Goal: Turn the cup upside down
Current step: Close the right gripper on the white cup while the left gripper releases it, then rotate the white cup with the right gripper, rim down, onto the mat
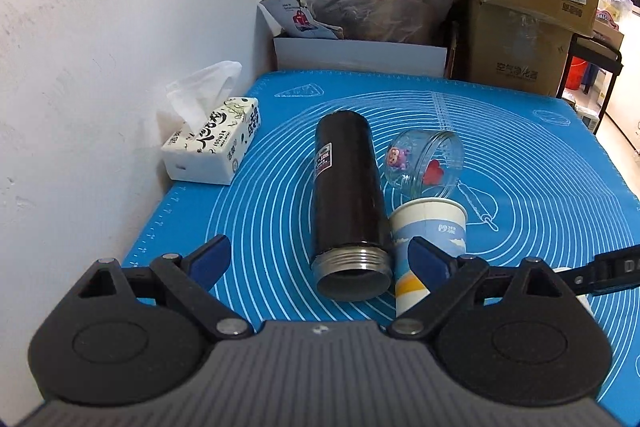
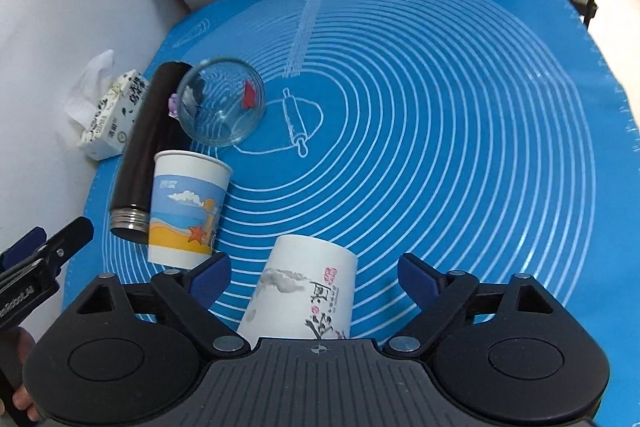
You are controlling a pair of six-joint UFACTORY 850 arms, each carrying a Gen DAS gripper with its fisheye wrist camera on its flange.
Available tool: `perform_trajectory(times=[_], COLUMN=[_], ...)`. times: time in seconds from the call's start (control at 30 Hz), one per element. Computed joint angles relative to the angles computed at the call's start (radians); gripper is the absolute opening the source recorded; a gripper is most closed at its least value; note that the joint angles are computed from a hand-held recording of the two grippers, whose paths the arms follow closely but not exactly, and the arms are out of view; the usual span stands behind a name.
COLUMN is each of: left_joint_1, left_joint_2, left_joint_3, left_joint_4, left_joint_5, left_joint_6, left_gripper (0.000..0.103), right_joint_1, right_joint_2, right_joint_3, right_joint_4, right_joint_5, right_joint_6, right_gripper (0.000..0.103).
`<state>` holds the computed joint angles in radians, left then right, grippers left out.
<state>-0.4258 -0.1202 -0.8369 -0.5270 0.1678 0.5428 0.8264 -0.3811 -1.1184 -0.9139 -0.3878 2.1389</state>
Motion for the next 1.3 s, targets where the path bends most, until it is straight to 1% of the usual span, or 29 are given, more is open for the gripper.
perform_trajectory(times=[0.1, 0.13, 0.2, 0.23, 0.33, 0.43, 0.5, 0.53, 0.67, 0.73, 0.77, 0.9, 1.0, 1.07, 1.17, 1.3], left_joint_1=[0.002, 0.002, 0.003, 0.003, 0.0, -0.006, -0.01, -0.012, -0.02, -0.025, -0.027, -0.034, -0.035, -0.036, -0.035, -0.036], left_joint_2=[-0.01, -0.013, -0.017, -0.019, -0.018, -0.013, -0.007, -0.004, 0.012, 0.02, 0.025, 0.047, 0.062, 0.069, 0.081, 0.098], left_joint_3=[-0.005, -0.006, -0.008, -0.01, -0.008, -0.002, 0.004, 0.007, 0.027, 0.038, 0.044, 0.07, 0.088, 0.097, 0.111, 0.132], left_joint_4=[0.013, 0.017, 0.019, 0.018, 0.027, 0.031, 0.056, 0.063, 0.132, 0.155, 0.171, 0.236, 0.278, 0.295, 0.351, 0.432], left_joint_5=[-0.004, -0.004, -0.006, -0.007, -0.007, -0.002, 0.002, 0.004, 0.01, 0.013, 0.014, 0.021, 0.028, 0.027, 0.021, 0.011], left_joint_6=[-0.017, -0.022, -0.025, -0.026, -0.036, -0.039, -0.068, -0.078, -0.153, -0.177, -0.194, -0.255, -0.295, -0.311, -0.373, -0.456], left_gripper=[0.095, 0.095, 0.095, 0.095, 0.095, 0.095, 0.095, 0.095, 0.095, 0.095, 0.095, 0.095, 0.095, 0.095, 0.095, 0.095], right_joint_1=[-0.018, -0.024, -0.031, -0.03, -0.004, 0.036, 0.077, 0.101, 0.207, 0.246, 0.261, 0.3, 0.338, 0.358, 0.386, 0.405], right_joint_2=[-0.022, -0.026, -0.029, -0.031, -0.027, -0.014, -0.005, -0.008, -0.06, -0.093, -0.113, -0.182, -0.238, -0.263, -0.278, -0.275], right_joint_3=[-0.009, -0.011, -0.005, -0.003, -0.004, -0.003, 0.0, -0.004, -0.026, -0.022, -0.022, -0.033, -0.061, -0.082, -0.097, -0.098], right_joint_4=[0.058, 0.087, 0.089, 0.044, -0.101, -0.222, -0.295, -0.321, -0.407, -0.465, -0.478, -0.474, -0.477, -0.464, -0.441, -0.417], right_joint_5=[0.046, 0.065, 0.106, 0.11, 0.056, -0.038, -0.136, -0.201, -0.522, -0.636, -0.678, -0.77, -0.873, -0.912, -0.943, -0.941], right_joint_6=[-0.047, -0.073, -0.07, -0.02, 0.089, 0.151, 0.175, 0.175, 0.156, 0.196, 0.219, 0.295, 0.291, 0.274, 0.254, 0.25], right_gripper=[0.075, 0.067, 0.058, 0.055, 0.054, 0.054, 0.054, 0.054, 0.054, 0.054, 0.054, 0.054, 0.054, 0.055, 0.053, 0.052])
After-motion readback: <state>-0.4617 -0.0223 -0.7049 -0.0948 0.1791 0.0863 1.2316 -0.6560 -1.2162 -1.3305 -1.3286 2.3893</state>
